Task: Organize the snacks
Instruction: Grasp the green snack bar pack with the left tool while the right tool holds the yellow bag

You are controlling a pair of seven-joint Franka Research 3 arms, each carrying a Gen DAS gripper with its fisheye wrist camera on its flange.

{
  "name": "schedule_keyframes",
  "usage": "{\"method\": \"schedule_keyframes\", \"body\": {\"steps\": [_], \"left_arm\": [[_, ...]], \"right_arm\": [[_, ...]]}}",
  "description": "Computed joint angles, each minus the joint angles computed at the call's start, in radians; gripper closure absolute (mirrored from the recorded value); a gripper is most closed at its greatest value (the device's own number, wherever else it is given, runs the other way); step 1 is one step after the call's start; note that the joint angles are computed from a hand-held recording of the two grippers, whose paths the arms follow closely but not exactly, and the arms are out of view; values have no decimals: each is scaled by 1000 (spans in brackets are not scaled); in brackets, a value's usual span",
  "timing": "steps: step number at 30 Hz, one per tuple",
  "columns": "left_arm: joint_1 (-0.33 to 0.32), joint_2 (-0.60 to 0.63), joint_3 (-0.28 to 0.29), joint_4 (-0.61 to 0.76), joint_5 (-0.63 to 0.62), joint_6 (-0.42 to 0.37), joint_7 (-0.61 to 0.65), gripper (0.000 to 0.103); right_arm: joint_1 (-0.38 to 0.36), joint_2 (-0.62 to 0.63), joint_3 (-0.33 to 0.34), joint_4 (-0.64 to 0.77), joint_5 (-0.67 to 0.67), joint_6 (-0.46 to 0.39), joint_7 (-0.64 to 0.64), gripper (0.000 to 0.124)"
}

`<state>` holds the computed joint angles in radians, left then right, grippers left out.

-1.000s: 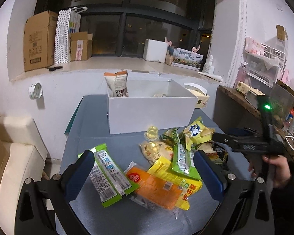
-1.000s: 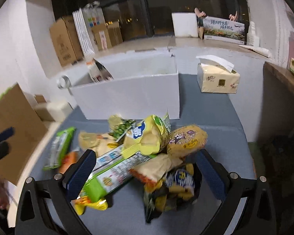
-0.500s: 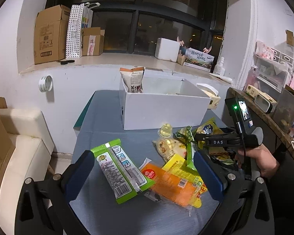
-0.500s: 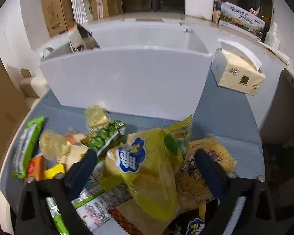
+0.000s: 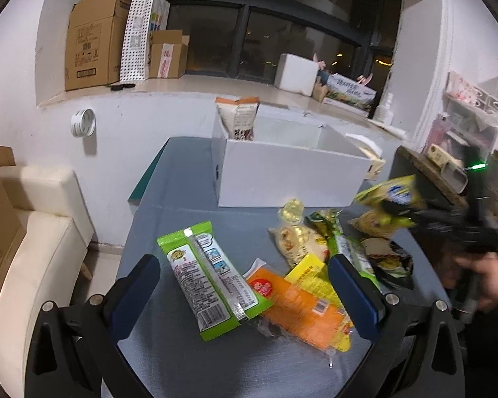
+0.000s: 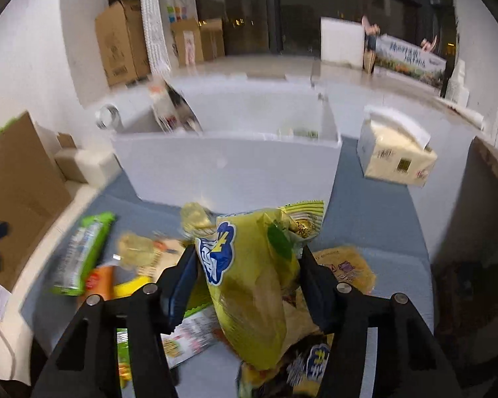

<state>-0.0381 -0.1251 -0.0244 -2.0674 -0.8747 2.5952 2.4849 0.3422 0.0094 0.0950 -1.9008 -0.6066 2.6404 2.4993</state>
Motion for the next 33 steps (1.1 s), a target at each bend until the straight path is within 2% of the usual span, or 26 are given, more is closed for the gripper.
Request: {"method": "schedule_keyframes", "body": {"steps": [1,4,6,10,13,15,18,21,23,24,25,26,28,30,33], "left_arm": [[1,6,-2,3,10,-3,-13,0],[4,30,-13,12,35,1,-57,0],[10,61,-28,30,93,19,-130,0],[26,153,-60,96,266,37,-325,0],[27,239,-74,168,503,45,-578,0],[22,294,-72,227,632,13,-748,0],[36,347,-96,288,691,-54,-839,1],[25,364,-95,288,812,-47,-939,2],[33,362,-103,271,840,-24,-970,3],[35,356,-104,258,858,-5,-982,10],[27,349,-96,248,905,6,-1015,25],[30,342,-98,240,921,14,-1021,31],[65,334,-130,232,841,17,-954,36],[91,315,-151,211,754,35,-890,37],[104,250,-169,145,652,114,-774,37]], "right_arm": [[2,-29,2,-25,-28,28,34,61],[-2,-80,28,-54,-62,41,78,61],[-15,-126,55,-86,-112,61,125,61],[-56,-191,114,-124,-211,62,224,61],[-75,-213,139,-142,-217,67,232,61],[-85,-215,152,-146,-223,62,234,61],[-89,-209,159,-147,-218,54,226,61],[-90,-210,159,-156,-215,67,227,61],[-92,-210,160,-160,-211,69,222,61],[-93,-212,160,-164,-213,74,224,61],[-95,-212,161,-166,-212,77,225,61],[-96,-212,161,-169,-209,81,226,61],[-98,-210,161,-172,-204,88,226,61],[-99,-207,161,-173,-199,93,222,61],[-99,-208,164,-175,-200,92,220,61]]}}
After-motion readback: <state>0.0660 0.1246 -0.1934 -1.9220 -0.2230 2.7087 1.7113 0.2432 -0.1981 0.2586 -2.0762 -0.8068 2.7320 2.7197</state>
